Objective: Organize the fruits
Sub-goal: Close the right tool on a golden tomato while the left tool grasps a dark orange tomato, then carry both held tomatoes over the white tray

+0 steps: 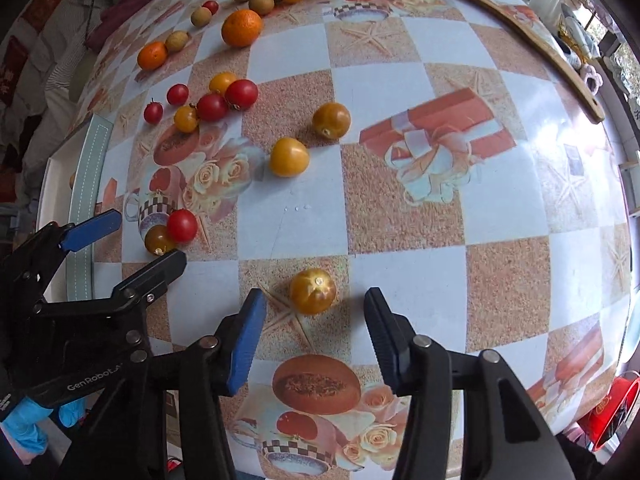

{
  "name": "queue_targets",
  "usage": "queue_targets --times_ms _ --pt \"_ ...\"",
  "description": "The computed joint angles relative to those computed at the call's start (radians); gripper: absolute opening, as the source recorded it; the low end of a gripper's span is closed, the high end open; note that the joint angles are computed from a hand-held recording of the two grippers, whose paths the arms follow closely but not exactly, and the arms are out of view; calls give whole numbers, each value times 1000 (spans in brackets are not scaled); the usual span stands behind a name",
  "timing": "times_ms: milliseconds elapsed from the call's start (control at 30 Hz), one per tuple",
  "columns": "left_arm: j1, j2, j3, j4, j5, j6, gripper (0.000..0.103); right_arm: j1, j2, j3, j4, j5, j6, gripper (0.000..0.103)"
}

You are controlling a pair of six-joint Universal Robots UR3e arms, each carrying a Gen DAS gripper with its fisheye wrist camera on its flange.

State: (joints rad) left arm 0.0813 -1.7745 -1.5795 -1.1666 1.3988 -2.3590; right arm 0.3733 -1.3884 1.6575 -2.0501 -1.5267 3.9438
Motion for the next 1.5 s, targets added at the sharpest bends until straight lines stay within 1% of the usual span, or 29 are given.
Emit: queue_targets --times_ms 33,100,167,200,233,300,333,367,400,467,600,767,833,1000,1100,1267,1500 --pt "-4 -6 5 1 2 -5 78 -1 3 -3 1 2 -5 54" --pt "-13 -22 27 -23 3 -16 76 -2 10 -9 -5 11 -18 52" --pt "-24 -19 16 -8 13 -22 75 2 13 -14 -1 9 -26 50" --pt "-26 -15 9 -4 15 -22 71 5 22 -25 4 6 -30 49" --pt "-27 -13 7 -10 14 -22 65 12 34 -42 13 2 -34 47" --pt "-37 -2 -12 4 21 -35 63 23 36 -46 20 -8 -33 43" --pt "-36 2 -15 -2 16 -38 57 32 48 -65 34 -18 -35 38" --pt "-35 8 -18 -4 11 -44 49 39 55 -76 41 -23 -36 30" --pt "-36 14 -25 -3 9 -47 46 44 55 -73 41 -25 -33 26" --pt "-32 22 -28 -13 -4 -47 24 44 56 -67 35 -29 -34 25" --pt "-8 14 14 -92 -37 -57 23 31 28 -25 -1 -12 -21 24" --pt "37 14 64 -160 -65 -81 23 -4 -44 33 -34 18 -16 24" --pt "49 15 84 -177 -74 -91 23 -13 -63 39 -31 22 -17 24" --pt "83 33 112 -205 -86 -77 23 -20 -88 43 -32 24 -13 24" --pt "112 27 147 -225 -94 -61 23 -16 -77 13 -27 23 -17 24" --pt "165 35 172 -246 -111 -54 23 9 -14 -86 -5 11 -19 24" --pt "258 38 205 -271 -133 -31 23 53 122 -304 57 1 -42 24"
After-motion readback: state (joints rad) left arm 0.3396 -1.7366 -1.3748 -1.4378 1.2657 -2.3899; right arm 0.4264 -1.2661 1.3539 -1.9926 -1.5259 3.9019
